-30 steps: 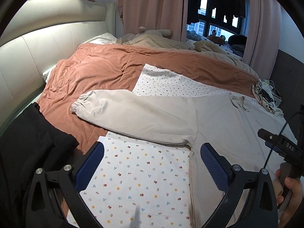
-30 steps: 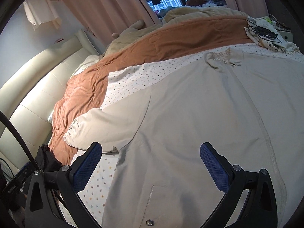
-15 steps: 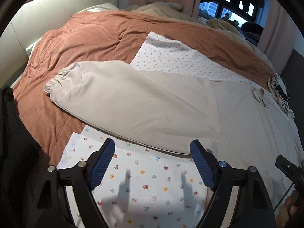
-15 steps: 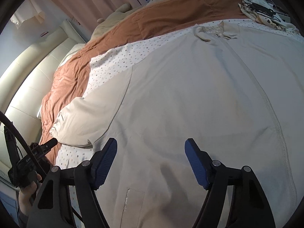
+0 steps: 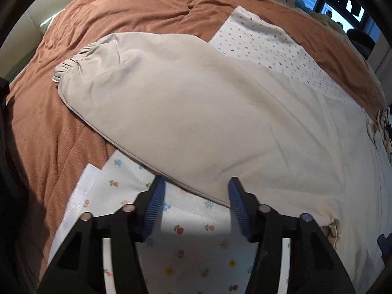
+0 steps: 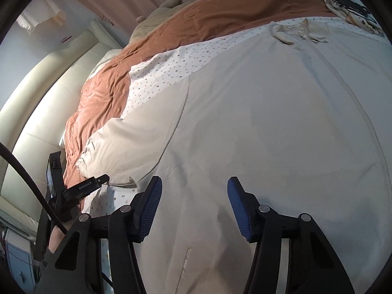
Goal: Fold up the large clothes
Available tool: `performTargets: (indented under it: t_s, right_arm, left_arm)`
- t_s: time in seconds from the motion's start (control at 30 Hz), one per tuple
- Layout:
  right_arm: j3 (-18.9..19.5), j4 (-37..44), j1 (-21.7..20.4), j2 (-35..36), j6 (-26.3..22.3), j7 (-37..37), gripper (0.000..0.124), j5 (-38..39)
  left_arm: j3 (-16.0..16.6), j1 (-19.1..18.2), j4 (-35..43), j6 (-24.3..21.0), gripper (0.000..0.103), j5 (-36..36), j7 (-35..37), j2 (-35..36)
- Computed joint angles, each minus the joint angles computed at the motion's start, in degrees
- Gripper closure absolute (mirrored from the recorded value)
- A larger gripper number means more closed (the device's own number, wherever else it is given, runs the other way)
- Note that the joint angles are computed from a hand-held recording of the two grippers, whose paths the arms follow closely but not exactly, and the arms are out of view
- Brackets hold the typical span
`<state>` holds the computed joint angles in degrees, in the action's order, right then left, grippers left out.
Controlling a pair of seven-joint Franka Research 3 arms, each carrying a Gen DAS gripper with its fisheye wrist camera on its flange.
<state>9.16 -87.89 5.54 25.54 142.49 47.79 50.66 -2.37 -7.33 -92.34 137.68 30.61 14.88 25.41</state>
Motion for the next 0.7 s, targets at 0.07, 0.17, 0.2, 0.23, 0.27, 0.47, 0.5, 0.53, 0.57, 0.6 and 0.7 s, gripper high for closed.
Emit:
performTargets:
  t_s: [0.07, 0.17, 0.2, 0.23, 0.27, 0.47, 0.5, 0.53, 0.57, 0.6, 0.7]
  right_arm:
    - [-0.31, 2.39, 1.02, 2.11, -1.08, 1.07, 0.079, -2.34]
    - [-0.43, 7.24, 2.03, 5.94, -3.06, 4.20, 0.083, -5.64]
    - [-0.28, 8.68, 2.16, 6.98, -3.67, 5.34, 0.083, -6.26]
    - [0.09, 9.62, 2.14, 7.76, -4.17, 5.79, 0.083, -6.57]
    - [0.37, 10.56, 2.27, 8.49, -4.76, 6.17, 0.083, -7.11]
    - [2.57, 16.70, 2.31, 13.22, -10.07, 6.81, 0.101, -8.03]
    - [2.87, 18.32, 2.25, 14.52, -10.99, 6.73, 0.103, -7.89]
    - [3.08, 19.92, 2.29, 15.81, -12.08, 6.91, 0.105, -7.94]
    - [3.10, 21.55, 2.45, 17.12, -13.01, 7.56, 0.105, -8.14]
    - [2.95, 23.29, 2.77, 18.48, -13.83, 8.60, 0.106, -8.61]
    - [3.29, 29.58, 3.17, 23.12, -17.03, 11.31, 0.108, -9.58]
  left_arm:
    - [-0.37, 0.68, -0.41, 0.61, 0.086, -0.89, 1.18, -0.40]
    - [-0.34, 0.47, -0.12, 0.26, 0.096, -0.22, 2.92, -0.93]
    - [-0.20, 0.26, -0.22, 0.43, 0.096, 0.54, 3.32, -1.39]
    - [-0.04, 0.00, -0.46, 0.59, 0.097, 1.41, 3.48, -2.06]
    - [0.07, -0.25, -0.73, 0.81, 0.097, 2.26, 3.44, -2.81]
    - [-0.71, -0.57, -0.31, 2.27, 0.098, 4.16, 4.19, -6.30]
    - [-0.97, -0.67, 0.15, 2.36, 0.098, 4.26, 4.66, -6.67]
    - [-1.24, -0.85, 1.22, 2.25, 0.098, 4.35, 5.29, -6.60]
    - [-1.47, -1.16, 2.10, 1.99, 0.099, 4.57, 5.92, -6.69]
    - [-1.73, -1.52, 3.08, 1.55, 0.099, 4.81, 6.80, -6.77]
    - [-2.63, -2.26, 6.08, 2.04, 0.101, 4.40, 9.66, -6.35]
